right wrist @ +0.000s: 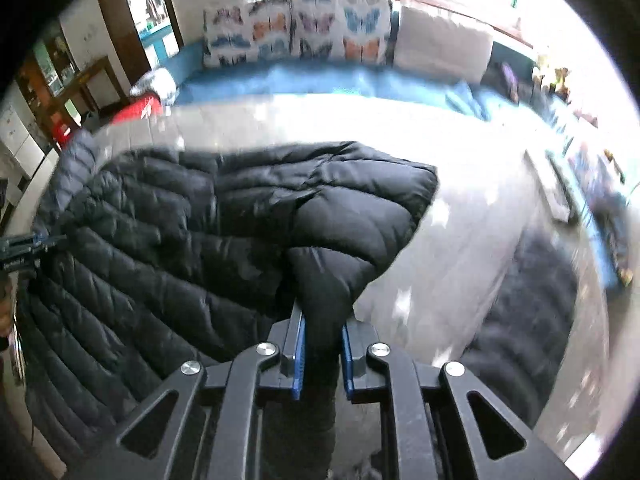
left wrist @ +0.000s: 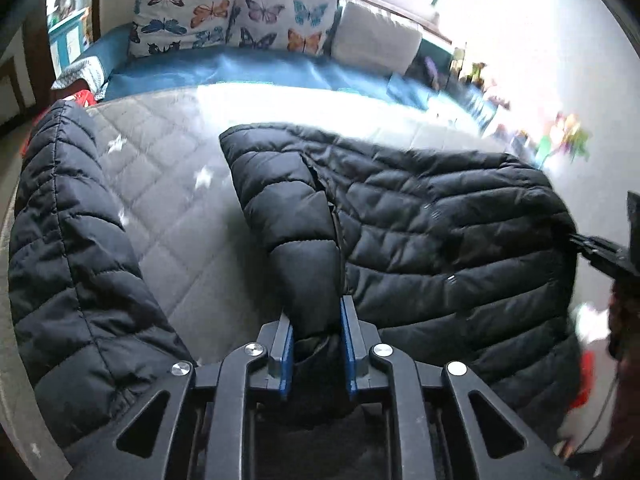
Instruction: Fold large clothes
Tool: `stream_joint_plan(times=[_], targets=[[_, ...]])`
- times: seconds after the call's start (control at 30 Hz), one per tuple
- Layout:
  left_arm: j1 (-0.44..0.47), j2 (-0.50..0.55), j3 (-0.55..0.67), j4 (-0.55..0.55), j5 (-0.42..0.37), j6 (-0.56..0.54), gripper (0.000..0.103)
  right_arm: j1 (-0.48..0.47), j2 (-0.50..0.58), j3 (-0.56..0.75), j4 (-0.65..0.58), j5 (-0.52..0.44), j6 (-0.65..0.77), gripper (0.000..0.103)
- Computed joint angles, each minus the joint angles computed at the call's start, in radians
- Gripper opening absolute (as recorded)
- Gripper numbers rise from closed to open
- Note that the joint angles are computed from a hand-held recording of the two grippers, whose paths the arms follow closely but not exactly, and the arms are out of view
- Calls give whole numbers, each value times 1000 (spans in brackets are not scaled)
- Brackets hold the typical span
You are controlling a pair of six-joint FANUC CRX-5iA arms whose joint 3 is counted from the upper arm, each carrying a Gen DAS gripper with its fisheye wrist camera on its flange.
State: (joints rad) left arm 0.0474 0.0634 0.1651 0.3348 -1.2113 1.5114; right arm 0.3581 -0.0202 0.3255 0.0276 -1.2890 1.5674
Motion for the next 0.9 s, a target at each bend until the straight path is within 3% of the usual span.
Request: stream_joint_plan(times=[0.17,0.3,0.4,0.43,0.57,0.73,0.9], targets=[[-9,42,54,21,82,18,20,39,76,64,135,94,-38,16],[-16,126,117,-16,38,74,22,12,202,153,140,67,-47,16],[-26,167,152,-103,-17,120,36,3,274,175,132,3,-37,18],[-30,173,148,-110,-20,121,40,12,283,146,172,8,-56,24],[-23,161,116,-86,-27,120,43,-5,263,107,175,10,-31,29],[-36,130,168,-152,-69,135,43,-18,206,144,118,-62,19,29],[-57,3,110,-155,-76,93,43,5,95,79,118,-76,59,29]])
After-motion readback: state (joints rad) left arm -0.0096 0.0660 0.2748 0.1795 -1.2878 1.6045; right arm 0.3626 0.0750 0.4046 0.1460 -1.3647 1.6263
